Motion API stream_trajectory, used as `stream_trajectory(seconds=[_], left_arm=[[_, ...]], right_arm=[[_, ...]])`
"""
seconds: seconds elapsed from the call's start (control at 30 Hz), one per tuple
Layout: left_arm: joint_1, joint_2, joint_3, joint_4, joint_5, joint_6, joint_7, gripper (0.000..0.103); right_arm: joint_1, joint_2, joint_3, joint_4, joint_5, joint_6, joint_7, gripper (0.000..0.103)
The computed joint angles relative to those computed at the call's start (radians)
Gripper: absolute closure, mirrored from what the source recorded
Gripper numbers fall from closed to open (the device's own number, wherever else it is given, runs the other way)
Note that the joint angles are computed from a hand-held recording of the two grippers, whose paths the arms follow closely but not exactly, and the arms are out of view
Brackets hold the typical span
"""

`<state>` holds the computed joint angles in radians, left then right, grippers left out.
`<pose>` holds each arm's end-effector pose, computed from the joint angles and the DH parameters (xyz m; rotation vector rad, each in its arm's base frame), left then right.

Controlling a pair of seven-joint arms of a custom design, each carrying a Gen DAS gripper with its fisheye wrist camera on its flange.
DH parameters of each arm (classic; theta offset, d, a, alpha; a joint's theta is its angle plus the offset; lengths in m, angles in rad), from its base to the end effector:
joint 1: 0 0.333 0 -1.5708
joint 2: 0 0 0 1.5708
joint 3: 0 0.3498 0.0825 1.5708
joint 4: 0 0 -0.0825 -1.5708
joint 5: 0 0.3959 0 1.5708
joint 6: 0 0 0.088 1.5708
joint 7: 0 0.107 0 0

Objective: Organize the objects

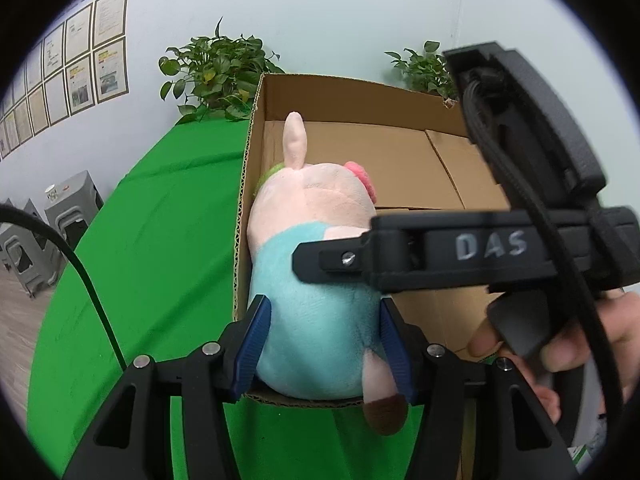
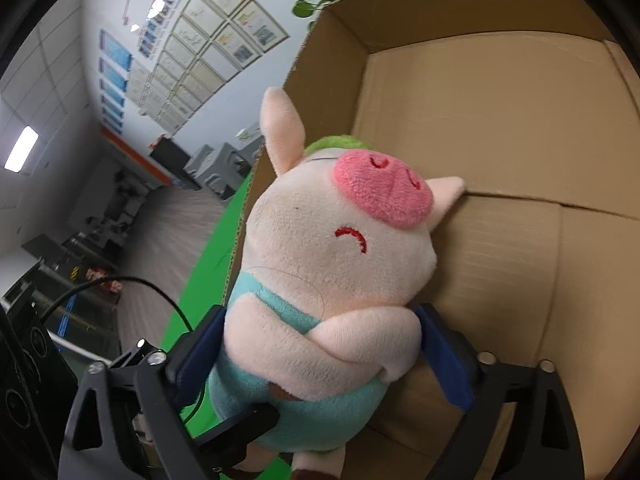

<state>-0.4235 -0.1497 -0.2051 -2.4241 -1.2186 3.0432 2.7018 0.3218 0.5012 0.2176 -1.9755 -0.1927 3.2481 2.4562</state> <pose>0.4374 -0.2313 0.4444 -1.2387 2.3325 -1.0903 0.5881 0.3535 0.3318 -1.4763 1.8332 -0.0310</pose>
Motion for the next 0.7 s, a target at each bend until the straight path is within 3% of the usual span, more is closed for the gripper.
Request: stream_trajectory(seconds=[0.1,0.17,0.27,0.33,0.47,0.6,0.7], left_arm=[[0.003,0.007,0.003,0.008,-0.001,-0.01,-0.007,0.048],[0.005,0.006,0.002,0.01,-0.007,-0.016,0.002,0.048],[-0.002,0.002,0.002,0.008,-0.04,-0.024,0.049,0.048],[-0.002,-0.005,-0.009,-0.004,-0.037,-0.01,0.053,0.048],[-0.016,-0.016,0.006,0.002,-0.156,-0.019,0.171,0.051],[-0.012,-0.027,-0.01,0.016,-0.332,-0.007,0.361,0.052],[0.0,0.005,-0.06,0.034,-0.38,0.073,0.454,0.052]], right_arm=[[0.101,-0.027,-0.106,-0.007,0.006,-0.004,0.022,0.005],[0.141,-0.047,-0.14,-0.015,0.008,-0.011,0.034,0.004],[0.086,-0.034,-0.067,0.023,0.038,-0.068,-0.013,0.008],[0.125,-0.013,-0.109,0.074,-0.038,-0.145,0.038,0.014],[0.102,0.007,-0.087,0.075,0.001,-0.071,0.007,0.029],[0.049,0.026,-0.034,0.053,0.007,0.043,0.006,0.033],[-0.012,0.064,0.02,0.077,-0.015,0.081,0.007,0.034]])
